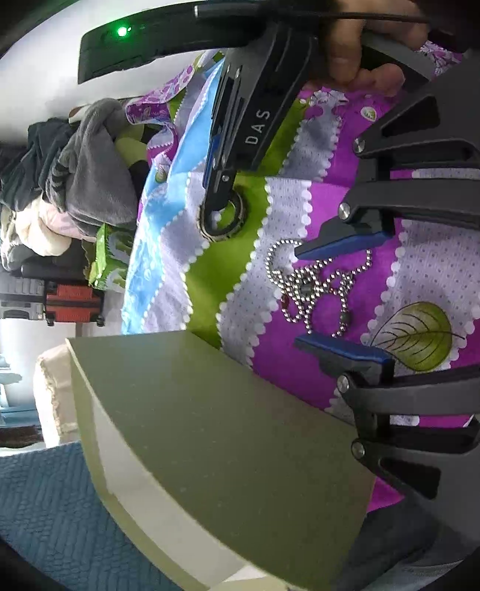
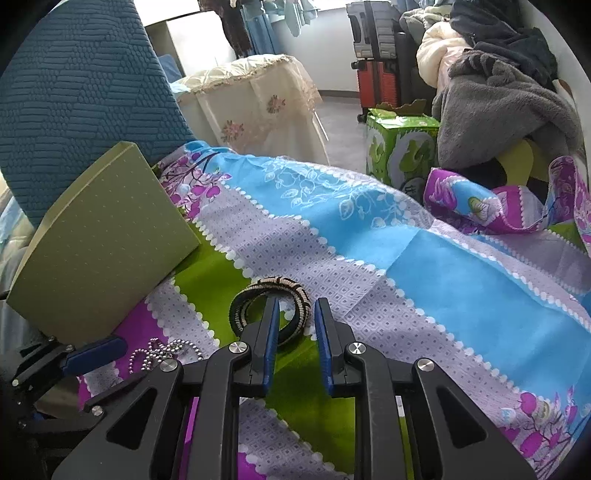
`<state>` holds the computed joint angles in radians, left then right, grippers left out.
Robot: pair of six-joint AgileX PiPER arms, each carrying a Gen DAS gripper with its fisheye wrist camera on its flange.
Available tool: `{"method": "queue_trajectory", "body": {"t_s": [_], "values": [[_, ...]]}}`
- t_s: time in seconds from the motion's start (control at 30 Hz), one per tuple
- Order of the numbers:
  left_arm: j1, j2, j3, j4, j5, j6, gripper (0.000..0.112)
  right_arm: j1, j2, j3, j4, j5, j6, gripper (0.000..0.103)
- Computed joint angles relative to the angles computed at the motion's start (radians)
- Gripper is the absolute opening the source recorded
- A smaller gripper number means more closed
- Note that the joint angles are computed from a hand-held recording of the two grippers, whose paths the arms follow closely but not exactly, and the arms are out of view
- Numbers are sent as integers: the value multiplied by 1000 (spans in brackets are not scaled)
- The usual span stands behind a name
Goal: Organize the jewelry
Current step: 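Grasp the black patterned ring with the right tool while the left tool grips the silver ball chain, then carry the ball chain in the left tool and the ring in the right tool over the box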
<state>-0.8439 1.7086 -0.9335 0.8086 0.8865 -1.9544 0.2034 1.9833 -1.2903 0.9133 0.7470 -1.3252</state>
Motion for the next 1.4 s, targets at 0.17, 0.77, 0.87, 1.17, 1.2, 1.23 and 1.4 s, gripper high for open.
{"method": "queue_trajectory", "body": {"t_s": [0.17,0.77,0.87,1.17,1.2,1.23,1.4], "values": [[7,6,11,-8,-13,5,31,19,-16,39,25,-60,-54,12],[58,-126,29,-115,-91,216,8,-61,-181,137,-89,-68,217,6],[60,-164,27,-142,-65,281,8,-87,-247,182,-120,-72,283,6],[29,-306,23,-202,39,442,3,-144,-496,324,-224,-48,494,6],[28,-320,21,-210,46,462,3,-153,-527,338,-236,-40,522,6],[23,-333,18,-212,57,476,3,-156,-545,347,-241,-34,538,6],[13,-386,-13,-234,86,564,3,-152,-675,383,-344,-5,697,6]]}}
